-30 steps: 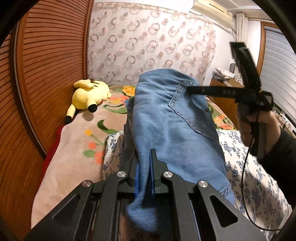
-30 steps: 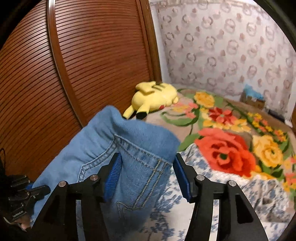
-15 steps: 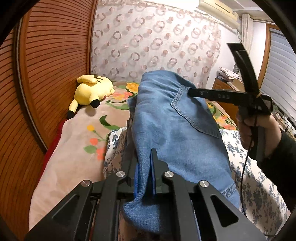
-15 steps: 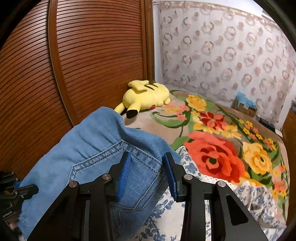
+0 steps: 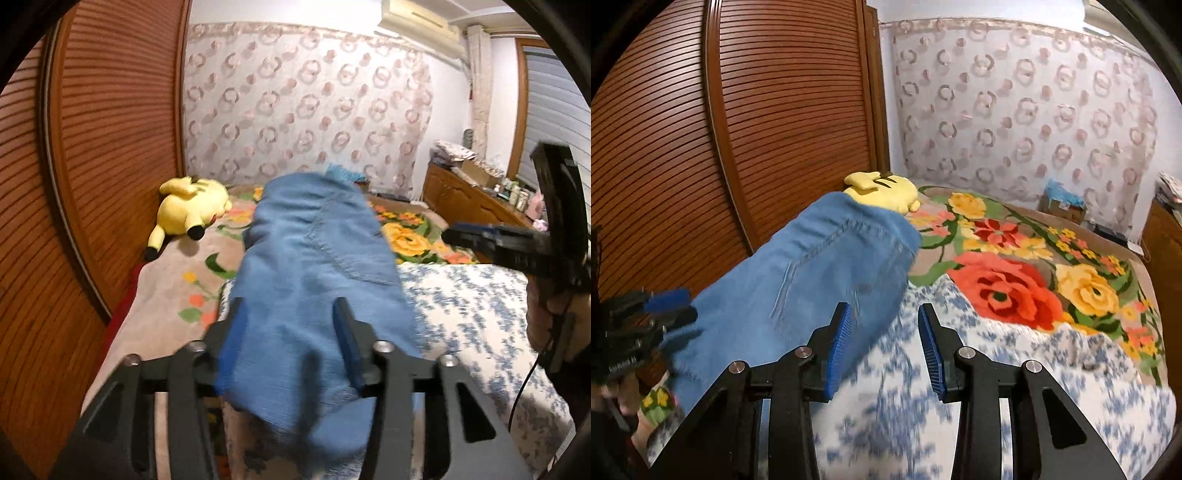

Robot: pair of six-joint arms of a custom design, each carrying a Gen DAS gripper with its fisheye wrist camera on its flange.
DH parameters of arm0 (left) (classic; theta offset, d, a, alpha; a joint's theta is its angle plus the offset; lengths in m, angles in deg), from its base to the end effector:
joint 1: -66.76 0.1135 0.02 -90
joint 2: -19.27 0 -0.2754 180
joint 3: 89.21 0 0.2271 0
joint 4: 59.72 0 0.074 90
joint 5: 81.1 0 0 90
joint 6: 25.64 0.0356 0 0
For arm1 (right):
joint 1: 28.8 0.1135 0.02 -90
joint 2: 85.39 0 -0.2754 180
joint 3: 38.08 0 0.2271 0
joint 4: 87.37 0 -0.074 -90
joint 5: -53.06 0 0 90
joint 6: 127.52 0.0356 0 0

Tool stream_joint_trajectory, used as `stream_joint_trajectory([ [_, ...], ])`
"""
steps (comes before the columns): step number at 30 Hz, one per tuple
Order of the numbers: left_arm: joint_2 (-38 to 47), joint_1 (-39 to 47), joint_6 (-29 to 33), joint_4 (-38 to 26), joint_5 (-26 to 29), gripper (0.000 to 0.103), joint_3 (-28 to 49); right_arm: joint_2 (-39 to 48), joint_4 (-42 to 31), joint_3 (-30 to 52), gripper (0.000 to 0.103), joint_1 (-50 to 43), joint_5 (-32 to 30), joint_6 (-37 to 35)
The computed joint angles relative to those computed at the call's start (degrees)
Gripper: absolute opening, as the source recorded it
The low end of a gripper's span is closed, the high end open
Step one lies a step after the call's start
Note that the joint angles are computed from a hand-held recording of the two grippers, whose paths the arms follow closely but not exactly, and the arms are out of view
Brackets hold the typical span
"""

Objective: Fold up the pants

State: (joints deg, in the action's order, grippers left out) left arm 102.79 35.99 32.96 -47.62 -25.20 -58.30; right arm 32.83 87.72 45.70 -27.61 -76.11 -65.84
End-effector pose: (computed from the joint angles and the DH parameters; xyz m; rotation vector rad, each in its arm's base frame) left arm 0.1868 -0.0880 0.1395 -0.3110 2.1164 0.0523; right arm 0.4155 0.0311 0.1633 -0.8741 1.9347 0.4917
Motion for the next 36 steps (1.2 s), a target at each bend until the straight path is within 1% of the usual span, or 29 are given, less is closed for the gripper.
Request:
stream_joint_trajectory([
  [1, -0.62, -1.41, -0.66, -1.58, -1.27, 0.059, 0.56, -1.51, 0.58, -2.37, 0.039, -1.25, -0.86, -0.53],
  [3, -1.77, -4.90, -2.10, -4.64, -4.73, 0.076, 1.65, -5.07, 2.08, -7.83, 0.039, -3.85, -2.75, -1.54],
  [5, -2.74, -7.47, -3.15, -6.66, -6.87, 0.081, 2.38, -7.79, 2.73, -11.61, 0.039, -6.47, -4.53, -2.76],
  [7, -3.87, -10.14, -4.48, -9.30, -8.26, 0.082, 3.41, -10.84, 3.23, -15.58, 0.039, -9.18, -6.36, -4.36],
  [9, -4.32, -12.75, -6.41, -12.43, -10.26, 0.090, 4.83, -13.56, 3.19, -18.95, 0.039, -11.95, -8.37, -5.99],
  [10, -4.33, -13.60, -7.06, -13.27, -10.92, 0.092, 5.34, -14.81, 2.78, -20.31, 0.039, -13.39, -9.49, -6.80],
  [12, -4.13, -16.38, -8.79, -15.20, -13.39, 0.103, 6.62, -17.19, 2.39, -23.12, 0.039, -16.01, -11.25, -8.39],
  [13, -3.65, -17.54, -9.41, -15.89, -14.29, 0.103, 7.38, -18.27, 2.29, -24.51, 0.039, -17.44, -12.10, -9.16],
  [16, -2.09, -21.05, -11.31, -18.78, -15.97, 0.103, 10.09, -20.56, -0.41, -27.09, 0.048, -23.11, -15.97, -12.59],
  [18, -0.43, -23.03, -13.04, -20.94, -17.02, 0.103, 12.06, -21.70, -2.69, -28.23, 0.050, -26.12, -17.76, -15.11],
  [21, 1.50, -25.81, -14.90, -21.46, -17.31, 0.103, 13.66, -23.45, -6.20, -29.61, 0.057, -30.55, -20.19, -19.05],
  [23, 3.36, -27.56, -16.96, -22.41, -17.77, 0.103, 15.13, -23.96, -7.96, -30.23, 0.062, -33.04, -21.19, -21.46],
  [24, 4.76, -28.53, -18.58, -23.65, -18.12, 0.103, 16.36, -24.11, -9.81, -30.32, 0.063, -34.75, -21.94, -23.50],
  [26, 7.20, -30.35, -21.61, -26.62, -18.93, 0.103, 18.87, -24.42, -12.94, -30.62, 0.069, -37.68, -23.06, -26.65],
  [29, 10.37, -32.50, -24.29, -28.46, -19.02, 0.103, 21.68, -24.98, -16.85, -30.92, 0.072, -42.14, -24.18, -30.71],
  [31, 12.35, -33.92, -25.46, -28.79, -19.03, 0.103, 23.15, -25.10, -20.86, -30.54, 0.072, -45.48, -25.40, -34.66],
  [33, 14.25, -35.54, -27.58, -30.61, -19.80, 0.103, 25.16, -25.85, -23.01, -30.64, 0.072, -49.23, -25.86, -36.05],
  [34, 15.04, -36.12, -28.41, -31.54, -20.05, 0.103, 26.28, -25.62, -26.10, -29.78, 0.072, -51.31, -26.71, -38.61],
  [36, 16.02, -37.63, -29.42, -32.96, -20.76, 0.103, 28.28, -24.16, -34.90, -26.46, 0.072, -55.58, -28.53, -45.85],
])
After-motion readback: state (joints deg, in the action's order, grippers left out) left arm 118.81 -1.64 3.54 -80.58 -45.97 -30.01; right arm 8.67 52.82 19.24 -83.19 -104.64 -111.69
